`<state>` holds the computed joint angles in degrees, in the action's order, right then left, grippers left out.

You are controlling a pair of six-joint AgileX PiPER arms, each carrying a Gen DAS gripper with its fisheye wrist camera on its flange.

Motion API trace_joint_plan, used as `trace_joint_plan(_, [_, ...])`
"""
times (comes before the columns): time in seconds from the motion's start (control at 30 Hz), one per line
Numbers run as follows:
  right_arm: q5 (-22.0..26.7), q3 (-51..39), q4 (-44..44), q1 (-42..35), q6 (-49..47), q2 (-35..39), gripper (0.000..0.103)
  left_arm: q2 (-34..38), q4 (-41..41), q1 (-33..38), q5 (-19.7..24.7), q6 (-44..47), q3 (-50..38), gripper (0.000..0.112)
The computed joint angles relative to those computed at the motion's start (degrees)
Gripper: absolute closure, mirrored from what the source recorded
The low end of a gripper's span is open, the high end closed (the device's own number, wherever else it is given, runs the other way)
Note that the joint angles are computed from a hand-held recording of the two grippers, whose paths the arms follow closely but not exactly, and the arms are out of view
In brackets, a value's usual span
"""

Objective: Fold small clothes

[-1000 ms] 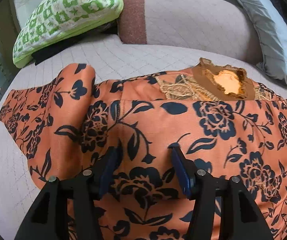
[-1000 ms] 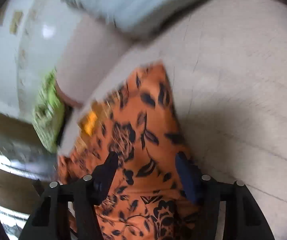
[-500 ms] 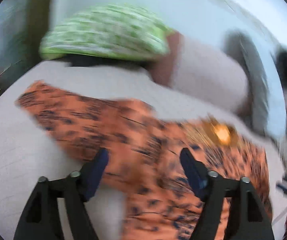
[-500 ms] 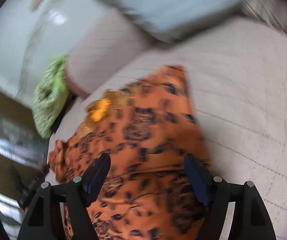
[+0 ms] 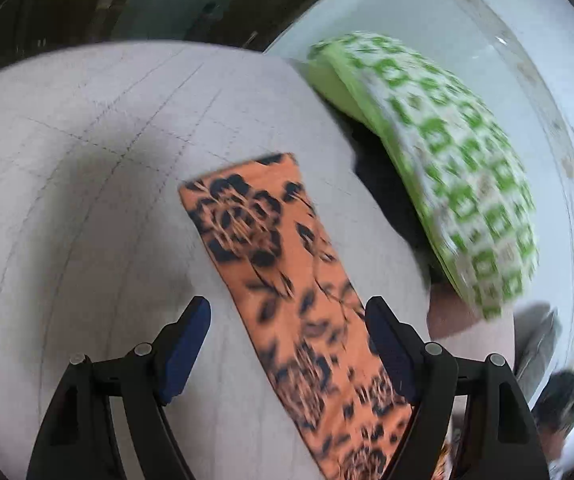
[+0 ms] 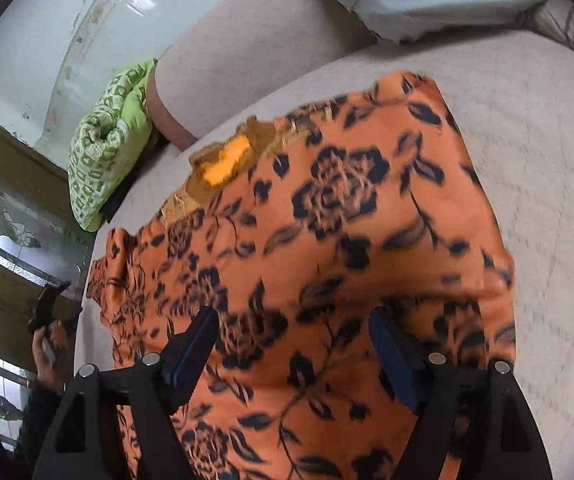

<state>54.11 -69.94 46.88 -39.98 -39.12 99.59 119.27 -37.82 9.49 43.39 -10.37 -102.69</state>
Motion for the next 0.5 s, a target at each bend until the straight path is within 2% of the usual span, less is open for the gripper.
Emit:
trace_joint_plan(0.07, [-0.56, 2.46, 0.34, -0.72, -1.24, -1.31, 0.023, 3.15, 3.62, 0.39, 0.7, -3.98, -3.84, 0.033])
trace_joint_plan(0.17, [-1.26, 4.0, -0.69, -1.24, -1.11, -2.85, 0.023, 5.05, 2.48, 1.24, -0.06, -3.11, -5.31, 0.033])
trace_joint_plan(0.3, [-1.54, 5.26, -0.13, -2.32, -1.45, -3.74, 0.023, 9.92, 7.09, 0.47, 2.43, -7.19, -14.07, 0.035])
trace_joint_plan(0.33, [-1.6, 5.43, -0.13, -2.41, -1.1, -3.76, 0.023, 11.07, 9.86, -0.15, 3.32, -9.0, -16.59, 0.042])
trace_joint_plan(0.37, [-1.49, 5.59, -0.01, -2.68, -1.08, -3.84, 0.023, 12.13, 12.79, -0.63, 5.01, -10.94, -19.0, 0.064])
trace_joint_plan(0.4, [-1.67, 5.76, -0.08, -2.62, -1.03, -3.99, 0.023, 13.5, 16.26, -1.14, 7.39, -13.32, -21.91, 0.079])
trace_joint_plan(0.43, [-2.05, 6.04, -0.19, -2.54, -1.13, -4.28, 0.023, 14.85, 18.45, -1.37, 9.59, -15.1, -24.43, 0.104])
trace_joint_plan(0.5, [-2.13, 6.22, -0.15, -2.61, -1.24, -4.49, 0.023, 15.53, 17.98, -0.93, 10.03, -15.37, -24.96, 0.105])
